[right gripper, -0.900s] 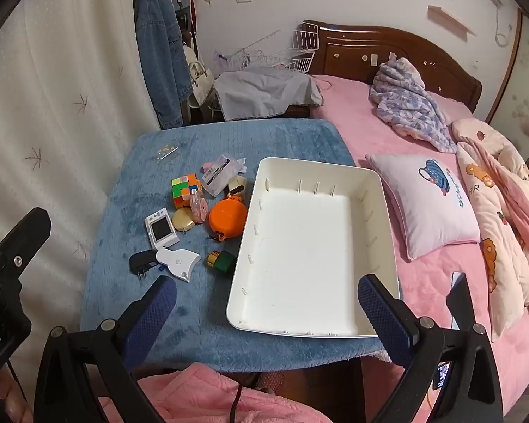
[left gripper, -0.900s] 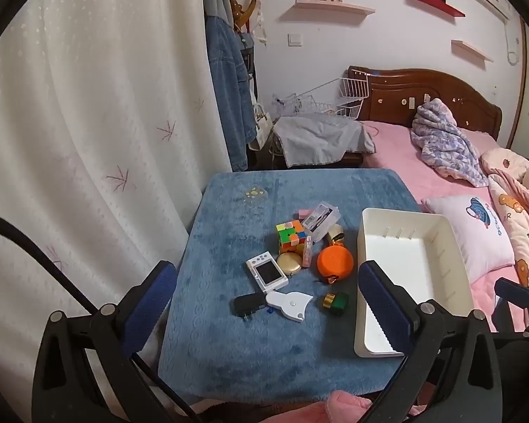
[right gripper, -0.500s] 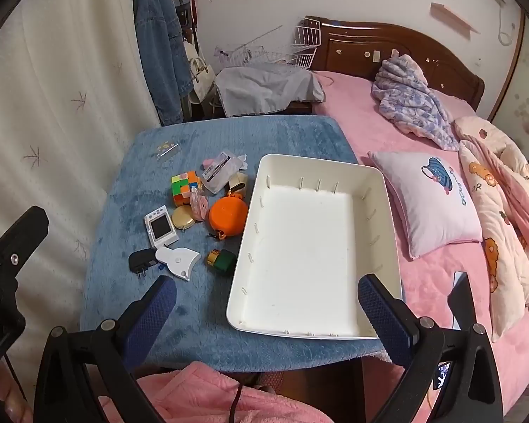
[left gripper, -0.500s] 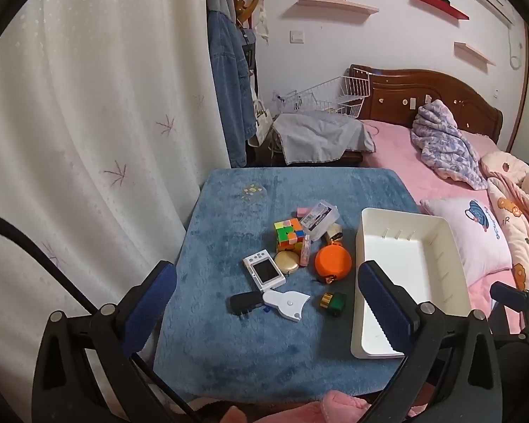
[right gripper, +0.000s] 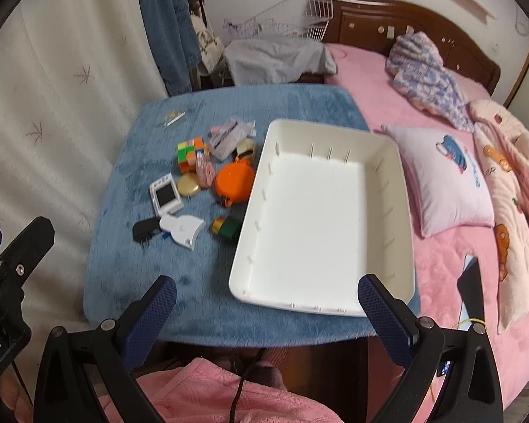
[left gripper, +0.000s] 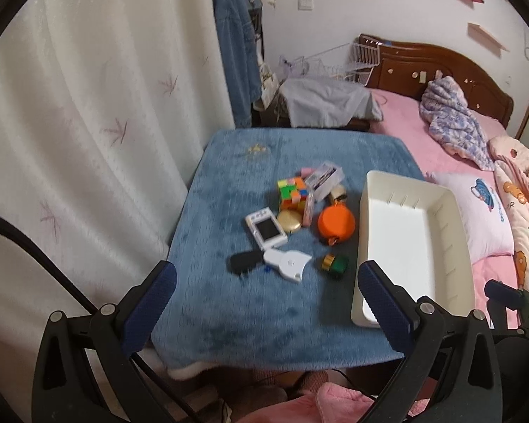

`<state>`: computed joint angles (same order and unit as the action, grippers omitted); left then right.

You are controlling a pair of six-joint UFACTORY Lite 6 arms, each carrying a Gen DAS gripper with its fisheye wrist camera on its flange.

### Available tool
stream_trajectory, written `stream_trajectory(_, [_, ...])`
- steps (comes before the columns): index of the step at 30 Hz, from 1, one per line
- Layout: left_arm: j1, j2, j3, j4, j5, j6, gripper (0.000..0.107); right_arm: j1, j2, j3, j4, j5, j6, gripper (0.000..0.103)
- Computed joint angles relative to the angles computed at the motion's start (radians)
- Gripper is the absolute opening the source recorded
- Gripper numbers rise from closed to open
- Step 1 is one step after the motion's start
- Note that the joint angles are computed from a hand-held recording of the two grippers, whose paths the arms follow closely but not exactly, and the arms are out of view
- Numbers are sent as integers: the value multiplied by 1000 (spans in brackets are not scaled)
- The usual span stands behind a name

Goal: Organize rigid objects

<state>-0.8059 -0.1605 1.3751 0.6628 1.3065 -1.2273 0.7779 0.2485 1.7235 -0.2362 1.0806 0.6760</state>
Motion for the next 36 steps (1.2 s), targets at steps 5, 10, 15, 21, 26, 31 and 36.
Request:
stream_trajectory(5, [-30, 17, -6, -36, 48, -45, 102, -28, -23, -60, 77, -17, -66, 103])
stream_trajectory(10, [-61, 69, 25, -60, 101, -68, 102, -71, -49, -129, 165, -44, -137, 103])
stream_trajectory(15, [-59, 106, 62, -81, 134, -49, 102, -120, -82, -199, 254, -72, -199, 103])
stream_trajectory(21, [-29, 112, 79, -94, 137, -30, 102, -169, -62, -208, 343, -82, -245, 101])
stream_trajectory(26, [34, 103, 61, -128, 84, 26, 102, -191, -42, -195, 366, -82, -232, 101])
stream_trajectory(31, [123, 93, 36, -165, -2, 134, 102, -189, -4, -160, 361, -79, -160, 101])
stream_trajectory(36, [281, 66, 1, -233, -124, 355, 102, -163, 64, -87, 343, -79, -6, 101])
